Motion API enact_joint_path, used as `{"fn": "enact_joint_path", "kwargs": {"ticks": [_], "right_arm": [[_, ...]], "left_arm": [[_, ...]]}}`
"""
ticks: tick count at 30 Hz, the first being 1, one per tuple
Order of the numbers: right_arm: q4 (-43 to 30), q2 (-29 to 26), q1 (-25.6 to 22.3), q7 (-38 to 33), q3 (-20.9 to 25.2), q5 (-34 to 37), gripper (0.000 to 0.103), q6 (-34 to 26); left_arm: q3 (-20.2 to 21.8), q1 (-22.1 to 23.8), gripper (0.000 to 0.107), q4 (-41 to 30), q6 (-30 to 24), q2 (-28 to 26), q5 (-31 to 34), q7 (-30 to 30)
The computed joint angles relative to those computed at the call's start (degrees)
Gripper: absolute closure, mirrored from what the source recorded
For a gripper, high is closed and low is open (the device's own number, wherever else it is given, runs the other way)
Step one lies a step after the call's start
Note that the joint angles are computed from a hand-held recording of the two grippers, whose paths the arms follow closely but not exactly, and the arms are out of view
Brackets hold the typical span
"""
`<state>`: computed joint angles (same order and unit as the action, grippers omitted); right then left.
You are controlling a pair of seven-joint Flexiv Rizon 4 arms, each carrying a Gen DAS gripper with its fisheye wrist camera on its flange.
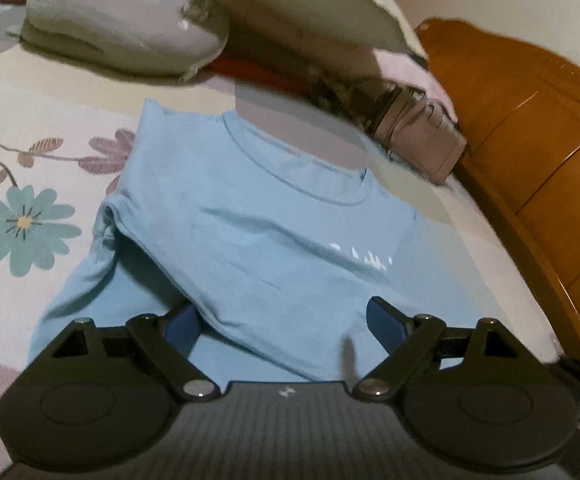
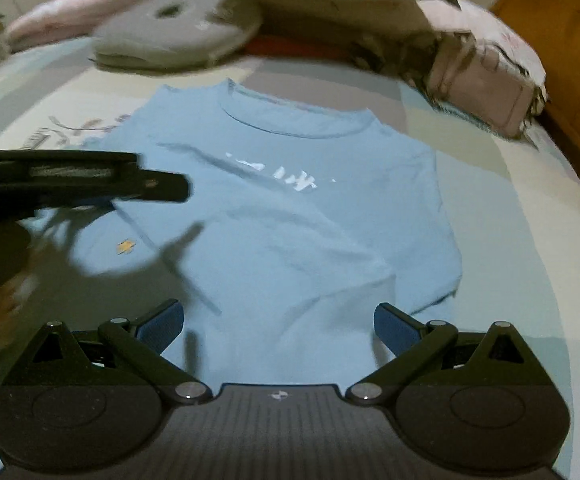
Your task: Fold clothes
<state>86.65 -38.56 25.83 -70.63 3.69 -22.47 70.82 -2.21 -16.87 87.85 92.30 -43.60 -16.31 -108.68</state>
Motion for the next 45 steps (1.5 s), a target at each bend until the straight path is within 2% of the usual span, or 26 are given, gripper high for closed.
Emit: {"fn": "enact_joint_path", "kwargs": {"ticks": [4,6,8,10,13,15,17,20,21,23,24,26,28,30,32,35,37,40,42,45], "right_arm": [[-4.08,-2.14,1.03,1.95,-1.90,-0.83,0.000,-6.95],[-3.18,-1.07,-0.76,1.64,-0.75,0.65,0.000,-7.79],[-0.52,1.14,-1.82,2.81,-1.54,0.79,0.000,-7.90],[2.72,3.76,-2.30,5.47,-3.65,-0.47,0.000,-8.08],[7.12,7.04,-2.42,11.17,-7.66,-5.08,0.000,-9.34],[8.94,8.52,-3.45,14.87,-8.58,-7.18,0.000,-10.81],[10.23,9.88,-5.55,17.40,-7.71,-6.97,0.000,-11.16],[10.76,10.87,-9.77,14.48,-2.38,-2.26,0.000,-6.89],[10.39,10.85,-11.19,11.91,0.02,0.38,0.000,-5.41],[8.38,9.83,-13.44,6.07,4.99,6.28,0.000,-3.76],[6.97,9.02,-14.37,2.95,7.48,9.35,0.000,-3.39],[4.04,7.15,-15.32,-2.00,11.30,14.66,0.000,-3.86],[3.08,6.15,-13.11,-2.63,10.08,15.37,0.000,-4.65],[4.25,6.22,-11.63,-3.25,8.97,15.76,0.000,-2.97],[4.69,6.21,-13.61,-7.05,11.83,19.32,0.000,-1.69],[4.15,5.60,-17.83,-12.68,17.31,27.36,0.000,-1.72],[3.49,4.73,-21.03,-16.74,21.38,33.90,0.000,-0.95],[4.81,3.85,-26.52,-24.56,28.39,44.94,0.000,4.95],[4.18,1.95,-31.44,-30.45,34.38,51.76,0.000,7.47],[1.97,-2.15,-39.38,-39.70,43.61,61.25,0.000,8.86]], "left_arm": [[2.51,-1.77,0.018,0.93,-7.00,3.60,1.33,-0.11],[5.60,-4.11,0.014,0.59,-9.79,5.04,4.60,0.10],[7.35,-5.67,0.011,-0.24,-11.05,5.73,8.31,0.99],[7.15,-6.12,0.010,-1.09,-10.43,5.67,10.83,2.11],[3.19,-4.21,0.009,-1.23,-7.70,4.91,11.49,5.31],[1.03,-3.17,0.009,0.05,-5.00,4.48,10.85,6.76],[1.19,-3.55,0.009,1.38,-2.78,4.35,10.36,7.26],[4.62,-5.98,0.009,1.87,-1.75,4.38,10.47,6.12],[4.14,-5.57,0.009,2.08,-1.97,4.69,10.41,5.99],[-1.31,-2.09,0.009,4.39,-0.73,5.74,7.05,10.32],[-2.55,-1.11,0.009,5.12,-0.83,6.29,7.66,10.10],[-2.24,-1.64,0.009,6.55,-1.04,7.33,6.90,10.43],[0.28,-3.68,0.009,8.09,0.01,7.94,7.62,10.63],[1.38,-4.57,0.009,9.94,4.34,7.64,8.86,11.40],[1.63,-4.83,0.009,9.97,5.62,6.88,8.64,12.71],[-1.80,-2.32,0.009,10.34,5.22,6.84,7.44,14.42],[-5.95,0.86,0.009,11.42,6.60,7.01,7.52,16.01],[-9.16,3.28,0.009,12.32,8.55,6.89,7.00,16.77],[-10.17,4.07,0.009,12.62,8.55,6.82,6.48,16.93],[-7.08,1.56,0.009,11.90,7.01,6.63,4.93,16.64]]}}
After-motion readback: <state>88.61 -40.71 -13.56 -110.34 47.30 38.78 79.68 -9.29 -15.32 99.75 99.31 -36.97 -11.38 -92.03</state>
